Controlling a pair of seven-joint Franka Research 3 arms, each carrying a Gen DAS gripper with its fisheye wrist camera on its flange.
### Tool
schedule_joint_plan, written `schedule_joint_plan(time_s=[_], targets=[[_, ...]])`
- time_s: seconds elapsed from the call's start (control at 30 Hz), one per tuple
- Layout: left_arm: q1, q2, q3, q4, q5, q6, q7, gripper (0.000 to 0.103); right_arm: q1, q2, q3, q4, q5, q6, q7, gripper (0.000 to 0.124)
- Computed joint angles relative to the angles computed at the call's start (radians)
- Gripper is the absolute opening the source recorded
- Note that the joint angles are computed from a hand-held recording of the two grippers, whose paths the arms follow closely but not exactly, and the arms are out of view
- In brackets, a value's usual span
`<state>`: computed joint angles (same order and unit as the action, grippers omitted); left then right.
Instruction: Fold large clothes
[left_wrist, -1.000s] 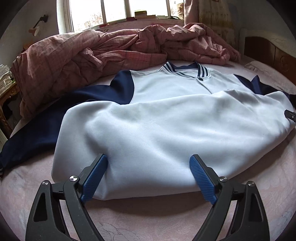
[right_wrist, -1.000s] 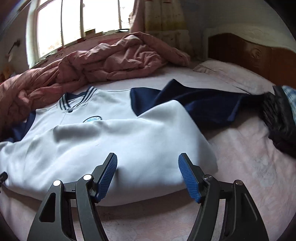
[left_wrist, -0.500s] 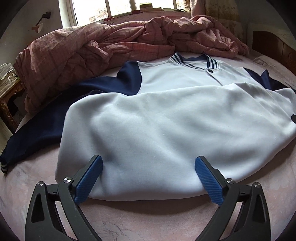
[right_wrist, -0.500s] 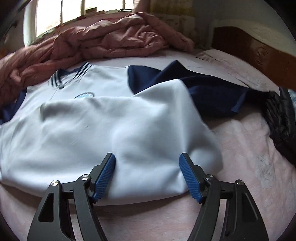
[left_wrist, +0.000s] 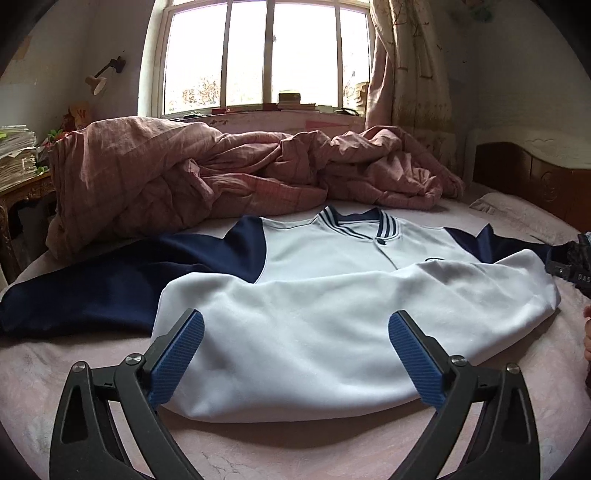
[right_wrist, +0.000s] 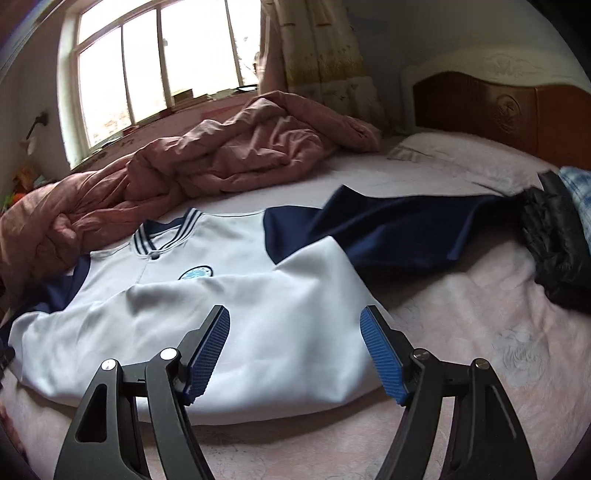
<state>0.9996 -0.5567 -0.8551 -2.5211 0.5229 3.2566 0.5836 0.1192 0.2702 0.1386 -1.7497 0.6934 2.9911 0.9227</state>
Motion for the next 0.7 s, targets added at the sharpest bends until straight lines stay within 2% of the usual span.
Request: schedule_joint_plan(time_s=[0.07, 0.2, 0.27, 0.33, 0.4, 0.43, 0.47, 0.5, 0.57, 0.6, 0.67, 0.7], targets=[[0.055, -0.052, -0.048, -0.008, -0.017, 0.028, -0.024, 0.103, 0.004, -0.004, 0.011, -0.010, 0.002, 0.013, -0.017, 0.075], [0.100, -0.129, -0.092, -0.031, -0.065, 0.079, -0.022, 0.103, -0.004, -0.006, 0.033, -0.010, 0.035, 0.003, -0.062, 0.075], [0.117, -0.166, -0.115, -0.035, -0.093, 0.074, -0.014, 0.103, 0.005, -0.007, 0.023, -0.013, 0.041, 0.013, -0.049, 0.075], [0.132, -0.194, -0.135, -0.027, -0.104, 0.042, -0.013, 0.103, 0.056, -0.006, -0.033, -0.030, -0.043, 0.058, 0.027, 0.078], [0.136, -0.203, -0.141, -0.023, -0.098, 0.020, -0.021, 0.103, 0.154, 0.000, -0.146, -0.052, -0.193, 0.121, 0.161, 0.080], [0.143, -0.230, -0.149, -0.025, -0.102, 0.005, -0.040, 0.103, 0.183, 0.002, -0.182, -0.063, -0.273, 0.149, 0.228, 0.080], [0.155, -0.269, -0.159, -0.031, -0.106, -0.004, -0.069, 0.103, 0.186, 0.002, -0.184, -0.066, -0.283, 0.159, 0.232, 0.081], [0.162, -0.296, -0.160, -0.042, -0.106, 0.008, -0.093, 0.103, 0.158, 0.001, -0.150, -0.066, -0.276, 0.168, 0.217, 0.084], [0.181, -0.300, -0.156, -0.058, -0.105, 0.102, -0.114, 0.103, 0.054, 0.000, -0.026, -0.071, -0.240, 0.200, 0.162, 0.087], [0.185, -0.275, -0.151, -0.053, -0.102, 0.133, -0.095, 0.103, -0.017, 0.001, 0.061, -0.072, -0.209, 0.220, 0.116, 0.088], [0.161, -0.222, -0.132, -0.015, -0.091, 0.086, -0.035, 0.103, -0.115, 0.009, 0.180, -0.065, -0.164, 0.230, 0.043, 0.093], [0.158, -0.224, -0.129, 0.002, -0.095, 0.058, -0.024, 0.103, -0.123, 0.012, 0.192, -0.059, -0.163, 0.228, 0.033, 0.097]])
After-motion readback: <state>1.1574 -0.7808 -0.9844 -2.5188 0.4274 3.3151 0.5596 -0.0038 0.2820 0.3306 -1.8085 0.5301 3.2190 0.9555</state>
